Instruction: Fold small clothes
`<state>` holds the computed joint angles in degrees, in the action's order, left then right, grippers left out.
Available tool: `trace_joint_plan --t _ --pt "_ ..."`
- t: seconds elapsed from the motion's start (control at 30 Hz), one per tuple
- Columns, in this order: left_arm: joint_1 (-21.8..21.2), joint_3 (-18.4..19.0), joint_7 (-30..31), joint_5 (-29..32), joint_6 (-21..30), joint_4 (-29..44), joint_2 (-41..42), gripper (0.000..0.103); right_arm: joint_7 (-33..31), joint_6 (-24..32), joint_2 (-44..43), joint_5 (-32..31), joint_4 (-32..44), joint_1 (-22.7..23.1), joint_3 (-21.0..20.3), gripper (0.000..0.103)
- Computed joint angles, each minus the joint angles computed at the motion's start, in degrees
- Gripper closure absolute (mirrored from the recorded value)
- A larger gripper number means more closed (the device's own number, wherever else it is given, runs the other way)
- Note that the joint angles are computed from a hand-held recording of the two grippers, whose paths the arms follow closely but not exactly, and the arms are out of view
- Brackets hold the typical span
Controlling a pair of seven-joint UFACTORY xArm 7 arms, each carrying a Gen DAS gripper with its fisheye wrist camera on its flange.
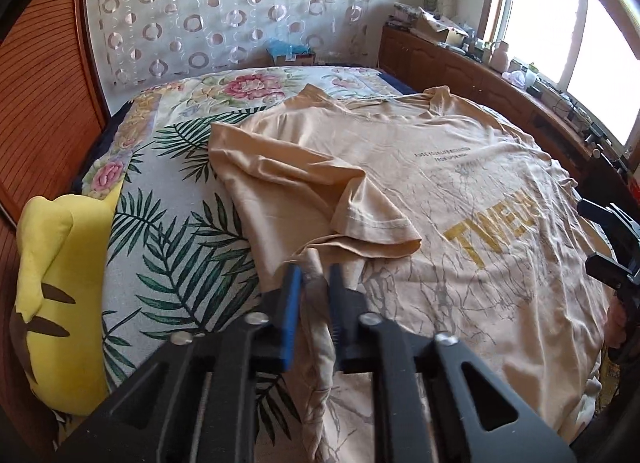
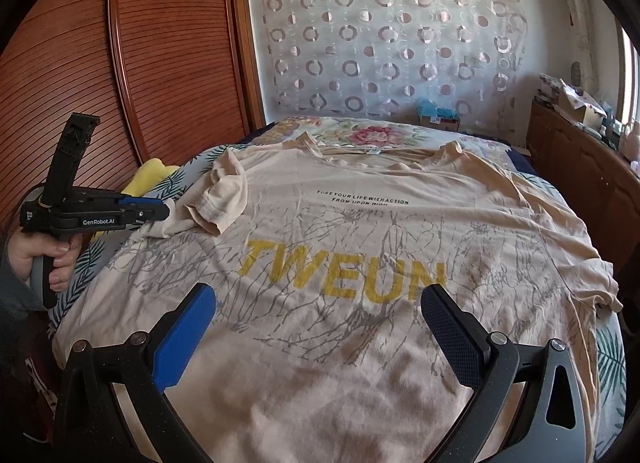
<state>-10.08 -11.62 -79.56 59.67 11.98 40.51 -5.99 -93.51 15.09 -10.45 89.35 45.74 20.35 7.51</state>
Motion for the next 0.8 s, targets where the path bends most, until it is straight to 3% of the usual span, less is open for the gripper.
trace_joint_plan --t 0.1,0.2,0.4,0.53,0.63,0.7,0.77,0.8 --pt "0.4 -1.2 -5.8 5.9 -0.2 -0.9 -2.0 0.097 0.7 0.2 0.2 -0.8 0.1 -0.3 -0.3 0.001" --pt "0.4 -2.8 -8.9 8.0 -1.1 -2.7 -5.0 0.097 1.1 -0.2 0.2 -1.2 0.1 -0.4 -0.4 0.001" --pt "0.4 -6.5 -10.6 6.9 -1.5 -5.8 -8.7 0.097 1.6 -0.5 0.7 -2.0 0.6 -0.6 -0.6 0.001" --pt "1.6 -8.5 -12.3 6.8 -1.5 -6.6 -10.0 0.092 2.5 -1.1 0.8 -3.4 0.8 -0.3 -0.4 0.001" --pt "3.3 -10.8 -16.7 9.3 -0.6 -7.3 -12.5 0.062 3.3 -1.6 1.2 -5.2 1.4 0.2 -0.2 0.001" --pt "4.7 -12.0 -21.2 12.8 -0.9 -7.9 -14.6 0.06 3.8 -1.8 1.4 -6.5 1.8 0.6 -0.2 0.001" --pt "4.0 -12.3 -21.1 11.5 1.7 -8.5 -16.3 0.049 4.4 -1.7 1.8 -7.9 2.6 0.9 -0.2 0.002" --pt "3.6 -12.7 -20.8 10.6 3.6 -8.9 -17.4 0.049 4.9 -1.6 2.1 -8.6 3.2 1.1 -0.2 0.003"
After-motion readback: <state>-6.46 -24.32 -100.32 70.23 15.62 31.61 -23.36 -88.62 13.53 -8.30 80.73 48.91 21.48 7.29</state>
